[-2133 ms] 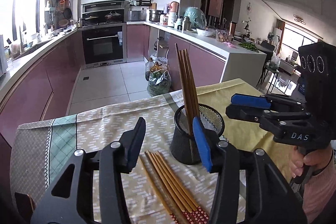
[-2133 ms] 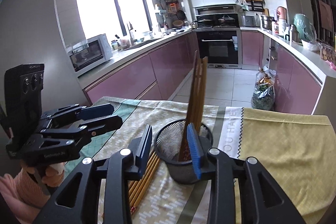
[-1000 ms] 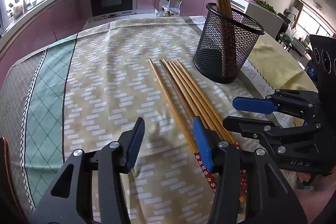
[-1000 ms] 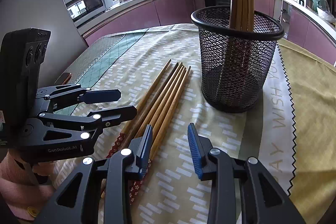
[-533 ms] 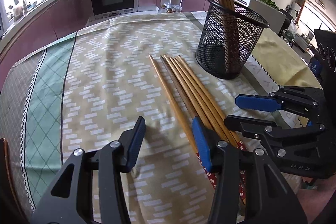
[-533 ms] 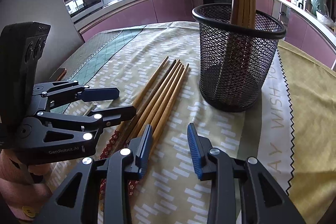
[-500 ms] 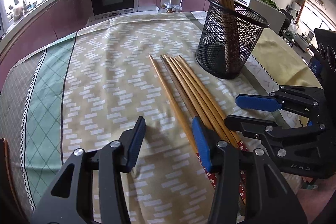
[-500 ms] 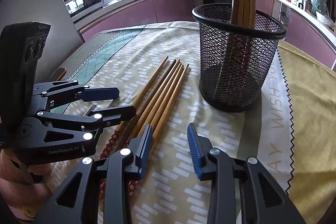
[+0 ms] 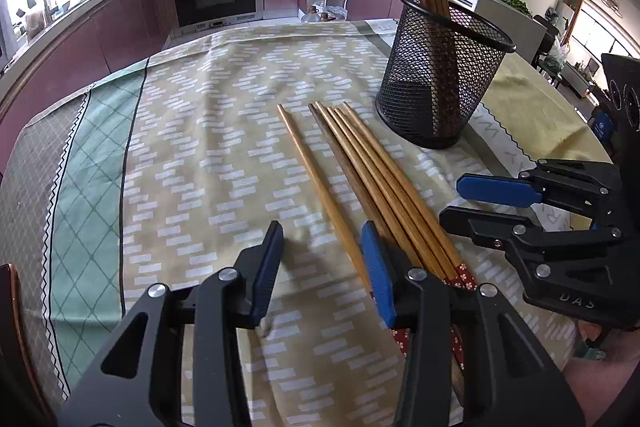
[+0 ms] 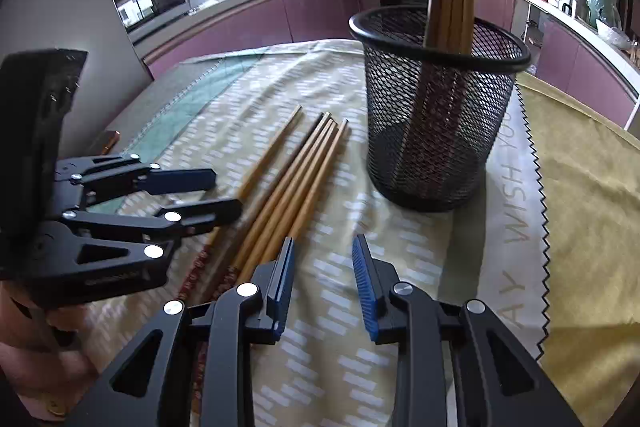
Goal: Organize utensils
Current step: 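Move both open grippers back over the remaining chopsticks on the table, then close the right gripper on a wooden chopstick while the left gripper grasps another chopstick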
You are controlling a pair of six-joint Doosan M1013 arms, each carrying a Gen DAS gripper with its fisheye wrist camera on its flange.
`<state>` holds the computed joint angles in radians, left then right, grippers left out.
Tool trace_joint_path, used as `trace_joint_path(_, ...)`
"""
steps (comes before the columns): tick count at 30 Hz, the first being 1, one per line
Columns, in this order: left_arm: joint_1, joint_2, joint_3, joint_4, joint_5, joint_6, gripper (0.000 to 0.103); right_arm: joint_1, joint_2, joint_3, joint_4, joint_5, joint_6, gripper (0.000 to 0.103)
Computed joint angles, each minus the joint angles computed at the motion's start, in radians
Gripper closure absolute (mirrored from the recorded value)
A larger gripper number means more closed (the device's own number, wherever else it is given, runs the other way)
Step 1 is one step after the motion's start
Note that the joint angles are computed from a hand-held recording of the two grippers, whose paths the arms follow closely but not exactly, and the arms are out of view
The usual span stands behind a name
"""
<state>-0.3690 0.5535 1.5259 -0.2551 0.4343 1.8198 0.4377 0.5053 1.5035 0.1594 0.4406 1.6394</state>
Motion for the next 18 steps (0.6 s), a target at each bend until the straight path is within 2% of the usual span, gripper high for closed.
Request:
trace_joint_path(9, 0.001, 0.001, -0.003, -0.019, 0.006, 0.016, 0.064, 0.005, 0.013, -0.021, -0.004, 0.019, -0.01, 0.075)
trace_joint_path(18, 0.005, 0.004, -0.007, -0.042, 0.014, 0.039, 0.065, 0.013, 0.02, -0.037, -0.112, 0.05, 0.075, 0.077)
